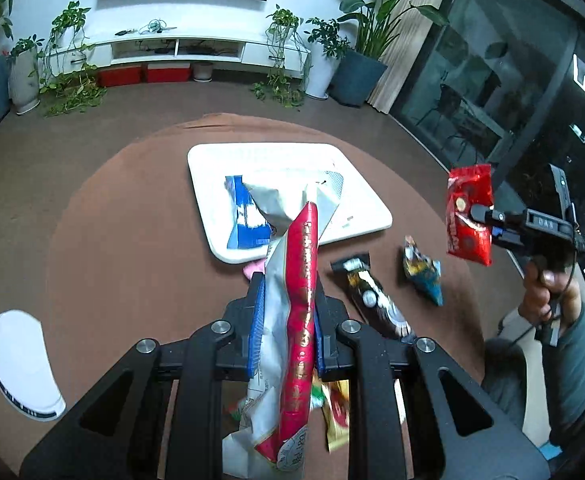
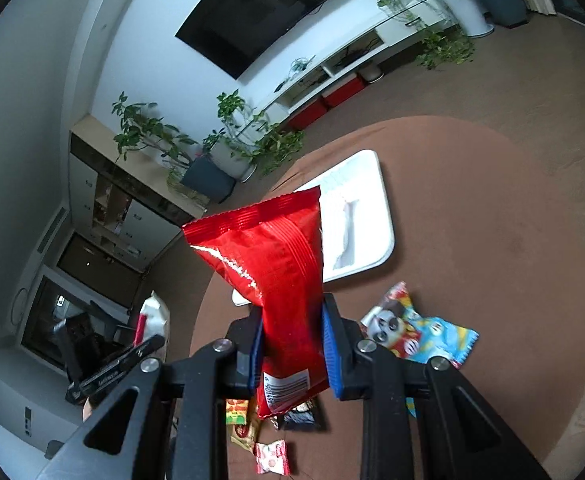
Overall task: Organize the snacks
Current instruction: 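Lift both packets over the white tray and release them inside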
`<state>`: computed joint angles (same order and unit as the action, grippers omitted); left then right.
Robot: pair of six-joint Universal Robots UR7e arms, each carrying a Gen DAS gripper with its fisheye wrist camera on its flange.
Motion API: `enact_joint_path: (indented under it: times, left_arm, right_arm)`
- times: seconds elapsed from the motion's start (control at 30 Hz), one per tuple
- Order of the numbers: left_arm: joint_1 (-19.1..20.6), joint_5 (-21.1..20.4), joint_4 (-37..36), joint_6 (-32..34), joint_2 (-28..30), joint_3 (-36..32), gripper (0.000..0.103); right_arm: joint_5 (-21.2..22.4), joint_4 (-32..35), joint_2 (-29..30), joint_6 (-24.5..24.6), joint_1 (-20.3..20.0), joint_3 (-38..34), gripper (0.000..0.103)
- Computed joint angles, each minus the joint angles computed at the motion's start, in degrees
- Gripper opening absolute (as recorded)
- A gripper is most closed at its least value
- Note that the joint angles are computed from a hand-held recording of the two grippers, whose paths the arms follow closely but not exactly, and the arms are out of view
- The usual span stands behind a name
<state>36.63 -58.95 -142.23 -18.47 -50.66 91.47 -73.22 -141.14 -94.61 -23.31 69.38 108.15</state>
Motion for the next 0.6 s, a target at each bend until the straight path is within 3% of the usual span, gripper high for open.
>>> enact_joint_path:
  times: [0.3,0.6]
  left_arm:
    - [3.8,-1.7,4.8,3.0,8.3,-15.6,0.018]
    - [7.2,-4.6,11.4,3.1,21.3,-34.1,0.018]
  right_arm:
    - [-0.3,-2.4,7.5,4.5,3.5,-8.3,0.027]
    - [-6.6,-2.6,19.1,7.4,8.7,-18.4,0.027]
